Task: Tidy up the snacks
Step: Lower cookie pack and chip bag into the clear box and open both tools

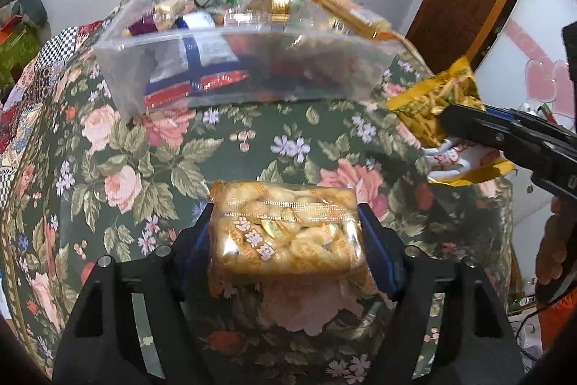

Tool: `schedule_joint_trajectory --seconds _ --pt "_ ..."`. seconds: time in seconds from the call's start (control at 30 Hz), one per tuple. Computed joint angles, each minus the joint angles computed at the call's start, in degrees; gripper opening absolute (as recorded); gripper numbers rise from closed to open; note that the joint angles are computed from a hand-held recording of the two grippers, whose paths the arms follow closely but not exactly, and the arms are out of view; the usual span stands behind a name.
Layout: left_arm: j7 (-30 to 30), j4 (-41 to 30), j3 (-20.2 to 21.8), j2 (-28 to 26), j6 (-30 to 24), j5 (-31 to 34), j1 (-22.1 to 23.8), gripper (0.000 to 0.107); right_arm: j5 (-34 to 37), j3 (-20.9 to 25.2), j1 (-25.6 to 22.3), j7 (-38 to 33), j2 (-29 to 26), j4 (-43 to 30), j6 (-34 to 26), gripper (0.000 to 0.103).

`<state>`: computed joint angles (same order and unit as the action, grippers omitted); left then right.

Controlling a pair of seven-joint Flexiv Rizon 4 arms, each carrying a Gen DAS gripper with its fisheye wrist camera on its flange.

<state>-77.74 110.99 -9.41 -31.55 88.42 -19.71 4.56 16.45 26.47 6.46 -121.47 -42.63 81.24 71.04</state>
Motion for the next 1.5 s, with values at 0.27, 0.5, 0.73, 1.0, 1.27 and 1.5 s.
schedule_joint_trajectory --seconds 0.27,0.5,0.73,1.0,1.27,1.5 --pt "-0.7 -1.9 -0.6 2.1 2.7 -0.5 1.7 0.074 0.2 1.1 0.6 -0.5 -1.0 -3.2 1.2 0.024" --pt "-1.0 -6.4 0.7 2.4 3.2 -0.6 2.6 0.074 0.4 1.9 1.9 -0.7 -2.9 -8.7 0.9 0.024" --pt "-1.8 -14.3 4.5 -1.4 -1.6 -0.5 1.8 0.074 -1.0 0.5 5.8 0.4 -6.1 -16.8 -1.3 0.024" --pt "-0.7 -20.1 3.6 -5.7 -5.3 -1.7 3.9 0.074 -3.5 -3.5 11.0 3.9 -11.9 -29.0 -8.0 0.024" --pt "4.0 -23.3 1.8 -8.8 -6.9 -2.3 5.5 0.074 -3.9 -6.5 14.2 4.9 -16.3 -37.7 -15.3 0.026" --pt "5.6 -21.7 -0.3 -7.9 -6.5 -5.2 6.7 0.077 -3.2 -8.2 15.0 4.6 -15.6 -36.7 -15.0 0.028"
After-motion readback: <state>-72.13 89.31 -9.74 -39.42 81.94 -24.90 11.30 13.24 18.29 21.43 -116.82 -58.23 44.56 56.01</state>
